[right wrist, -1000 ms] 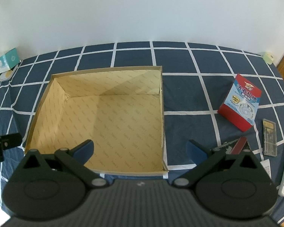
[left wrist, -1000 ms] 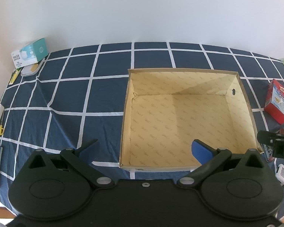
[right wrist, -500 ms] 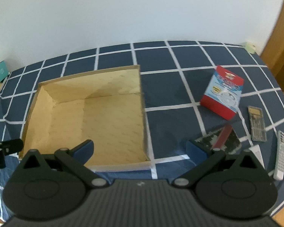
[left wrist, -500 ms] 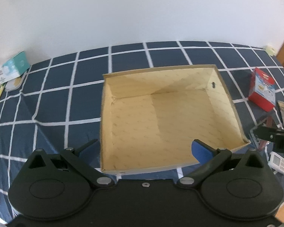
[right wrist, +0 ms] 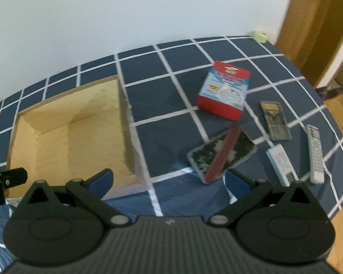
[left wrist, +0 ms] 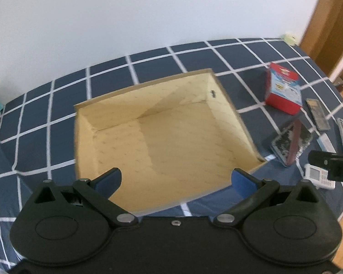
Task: Organize objects
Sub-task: 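Move the right gripper toward the small white phone beside the box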
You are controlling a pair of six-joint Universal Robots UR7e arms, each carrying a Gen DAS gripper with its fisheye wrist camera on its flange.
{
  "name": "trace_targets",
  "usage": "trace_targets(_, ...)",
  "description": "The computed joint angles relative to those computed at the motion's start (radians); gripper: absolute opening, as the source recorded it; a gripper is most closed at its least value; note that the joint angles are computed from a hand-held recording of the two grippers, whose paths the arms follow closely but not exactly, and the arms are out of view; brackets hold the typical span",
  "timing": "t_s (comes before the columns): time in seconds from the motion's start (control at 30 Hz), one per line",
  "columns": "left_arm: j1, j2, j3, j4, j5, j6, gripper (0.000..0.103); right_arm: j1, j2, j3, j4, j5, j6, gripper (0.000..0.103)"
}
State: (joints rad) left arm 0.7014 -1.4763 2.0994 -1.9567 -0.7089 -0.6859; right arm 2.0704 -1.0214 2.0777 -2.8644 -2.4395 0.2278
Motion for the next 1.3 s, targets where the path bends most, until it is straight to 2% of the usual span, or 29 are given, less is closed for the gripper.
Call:
trace_targets(0.37,-0.019,0.13,-0.018,-0.094,-0.074,0.088,0.103,-0.055,-0.122,0.104,0.01,-0.034,0.081,0.103)
trace_targets(0.57,-0.041,0.237,-0.049,-0.135,-0.109,0.109,0.103,-0.119,-0.209,0.169,-0.006,-0.027,0.076,0.103)
trace_targets(0.73,-0.058,0.337,-0.09,-0.16,-0.137,0.118,0.103,-0.189,-0.29,0.213,-0.014,-0.001,0.047,0.103)
trace_targets(0.97,-0.07,0.481,-0.159,-0.174,-0.178,0.107,0.103,-0.322,-0.382,0.248,-0.017,0.066,-0.021,0.103)
trace_targets(1.03,-0.07,0.517,-0.174,-0.18,-0.188,0.109,0.103,-0.368,-0.41,0.258,-0.012,0.105,-0.047,0.103)
trace_targets(1.13,-0.068,0.57,-0.2,-0.185,-0.214,0.118,0.103,-0.43,-0.437,0.265,-0.003,0.158,-0.078,0.103)
trace_targets(1.3,-0.058,0.639,-0.236,-0.209,-0.255,0.157,0.103,-0.494,-0.459,0.268,0.004,0.189,-0.095,0.103)
